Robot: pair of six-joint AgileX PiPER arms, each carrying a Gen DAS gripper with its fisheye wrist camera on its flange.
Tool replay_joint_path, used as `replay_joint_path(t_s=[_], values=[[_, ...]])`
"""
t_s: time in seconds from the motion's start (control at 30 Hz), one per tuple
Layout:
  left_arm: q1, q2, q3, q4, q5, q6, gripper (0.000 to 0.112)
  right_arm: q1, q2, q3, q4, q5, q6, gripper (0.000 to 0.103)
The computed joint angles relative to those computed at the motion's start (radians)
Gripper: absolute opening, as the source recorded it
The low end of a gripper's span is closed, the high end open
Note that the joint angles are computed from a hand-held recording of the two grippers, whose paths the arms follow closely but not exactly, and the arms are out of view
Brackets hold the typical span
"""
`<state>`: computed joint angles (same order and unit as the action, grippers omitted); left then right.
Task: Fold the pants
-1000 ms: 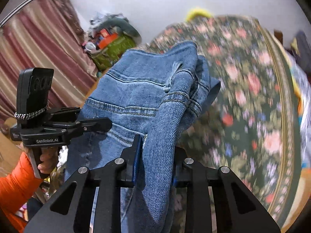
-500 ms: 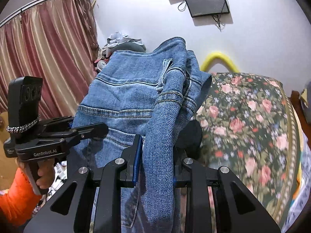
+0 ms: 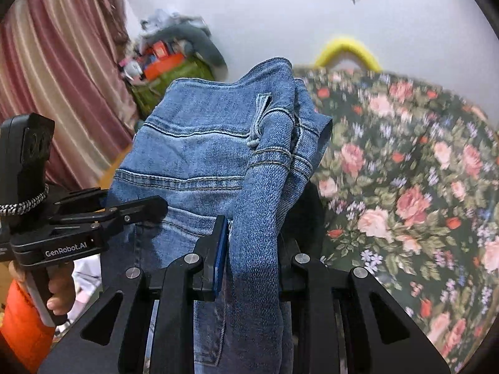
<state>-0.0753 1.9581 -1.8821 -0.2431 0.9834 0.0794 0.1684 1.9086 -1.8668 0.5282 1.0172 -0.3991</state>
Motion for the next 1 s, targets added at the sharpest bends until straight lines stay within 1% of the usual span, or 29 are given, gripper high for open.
replay_joint_path(t_s=[0.07, 0.13, 0.2, 0.23, 0.27, 0.3, 0.33, 0.4, 0.43, 0.47, 0.57, 0.63, 0.67, 0.7, 0.8, 0.83, 0.9, 0.93, 1.0], values=[[0.006, 0.071, -0.021, -0.002, 0.006, 0.010, 0.038, 0.020, 0.042, -0.022, -0.060, 0.006, 0.016, 0.023], [0.000, 0.120, -0.032, 0.035, 0.012, -0.004, 0.039, 0.038, 0.071, -0.037, -0.132, 0.016, 0.027, 0.027], [-0.008, 0.133, -0.013, 0.084, 0.009, -0.038, 0.043, 0.038, 0.083, -0.031, -0.166, 0.031, 0.050, 0.029], [-0.013, 0.113, 0.036, 0.116, -0.026, -0.056, 0.045, 0.033, 0.072, -0.009, -0.170, 0.027, 0.051, 0.032], [-0.017, 0.071, 0.086, 0.123, -0.055, -0.060, 0.046, 0.023, 0.047, 0.028, -0.156, 0.015, 0.022, 0.032], [-0.019, 0.050, 0.116, 0.150, -0.082, -0.073, 0.046, 0.020, 0.027, 0.043, -0.160, 0.021, 0.018, 0.032], [-0.030, 0.018, 0.145, 0.203, -0.094, -0.108, 0.046, 0.017, 0.005, 0.061, -0.165, 0.018, 0.017, 0.032], [-0.035, -0.024, 0.172, 0.227, -0.092, -0.118, 0.046, 0.005, -0.063, 0.108, -0.156, 0.023, 0.025, 0.032], [-0.039, -0.051, 0.173, 0.237, -0.077, -0.124, 0.046, -0.005, -0.080, 0.118, -0.139, 0.020, 0.017, 0.032], [-0.044, -0.080, 0.177, 0.252, -0.067, -0.135, 0.046, -0.013, -0.125, 0.142, -0.129, 0.014, 0.017, 0.032], [-0.076, -0.208, 0.213, 0.310, -0.057, -0.168, 0.046, -0.036, -0.263, 0.198, -0.088, 0.010, 0.007, 0.032], [-0.104, -0.316, 0.231, 0.323, -0.044, -0.179, 0.046, -0.059, -0.348, 0.209, -0.042, 0.022, -0.004, 0.032], [-0.121, -0.364, 0.234, 0.335, -0.034, -0.188, 0.046, -0.066, -0.391, 0.184, -0.039, 0.063, 0.030, 0.032], [-0.148, -0.423, 0.237, 0.362, -0.024, -0.206, 0.046, -0.071, -0.429, 0.173, -0.026, 0.074, 0.035, 0.032], [-0.240, -0.547, 0.219, 0.466, 0.016, -0.285, 0.046, -0.087, -0.551, 0.119, 0.002, 0.130, 0.063, 0.032], [-0.293, -0.599, 0.206, 0.516, 0.045, -0.322, 0.046, -0.082, -0.578, 0.107, 0.003, 0.126, 0.074, 0.032], [-0.384, -0.665, 0.181, 0.590, 0.096, -0.377, 0.046, -0.094, -0.660, 0.091, 0.030, 0.134, 0.092, 0.032], [-0.471, -0.709, 0.168, 0.668, 0.135, -0.436, 0.046, -0.096, -0.705, 0.095, 0.040, 0.125, 0.098, 0.032], [-0.633, -0.758, 0.147, 0.818, 0.208, -0.540, 0.046, -0.069, -0.792, 0.092, 0.011, 0.113, 0.135, 0.032]])
